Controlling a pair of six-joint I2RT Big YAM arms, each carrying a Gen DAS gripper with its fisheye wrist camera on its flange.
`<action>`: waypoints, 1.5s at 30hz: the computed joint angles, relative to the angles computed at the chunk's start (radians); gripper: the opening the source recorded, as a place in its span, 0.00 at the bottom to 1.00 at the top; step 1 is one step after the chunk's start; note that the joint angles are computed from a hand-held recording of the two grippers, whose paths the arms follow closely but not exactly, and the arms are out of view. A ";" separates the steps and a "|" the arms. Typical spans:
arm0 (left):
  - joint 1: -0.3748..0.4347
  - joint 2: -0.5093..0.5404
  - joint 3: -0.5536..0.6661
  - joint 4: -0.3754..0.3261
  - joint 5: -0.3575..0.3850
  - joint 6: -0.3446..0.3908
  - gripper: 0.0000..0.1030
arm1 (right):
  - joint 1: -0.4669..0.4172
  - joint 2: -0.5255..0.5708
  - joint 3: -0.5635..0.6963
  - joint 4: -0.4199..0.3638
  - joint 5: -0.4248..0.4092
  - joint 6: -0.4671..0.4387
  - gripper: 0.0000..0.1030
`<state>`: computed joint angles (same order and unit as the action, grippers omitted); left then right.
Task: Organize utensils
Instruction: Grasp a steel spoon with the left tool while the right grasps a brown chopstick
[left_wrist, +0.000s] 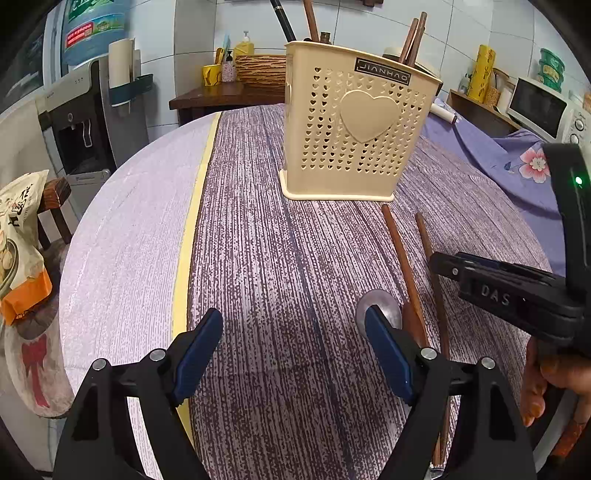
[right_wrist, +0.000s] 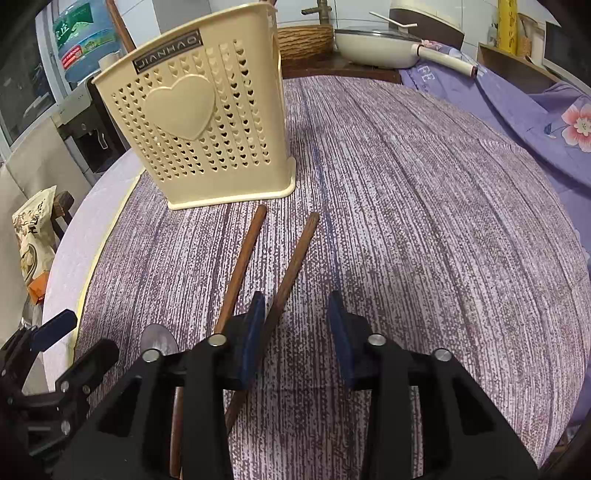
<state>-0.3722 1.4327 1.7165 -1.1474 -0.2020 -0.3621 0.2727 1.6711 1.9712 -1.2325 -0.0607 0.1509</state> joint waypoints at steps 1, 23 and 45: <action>-0.002 -0.001 -0.002 0.000 -0.003 0.000 0.74 | 0.001 0.006 0.007 -0.004 0.004 0.003 0.33; -0.047 0.011 0.005 -0.035 0.001 0.039 0.73 | 0.034 0.070 0.088 -0.028 0.097 -0.025 0.16; -0.079 0.093 0.100 -0.129 -0.022 0.070 0.61 | 0.015 0.081 0.102 -0.032 0.046 -0.018 0.14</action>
<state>-0.4513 1.5256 1.8164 -1.2763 -0.2240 -0.2924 0.2873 1.7518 2.0730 -1.2649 -0.0149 0.1332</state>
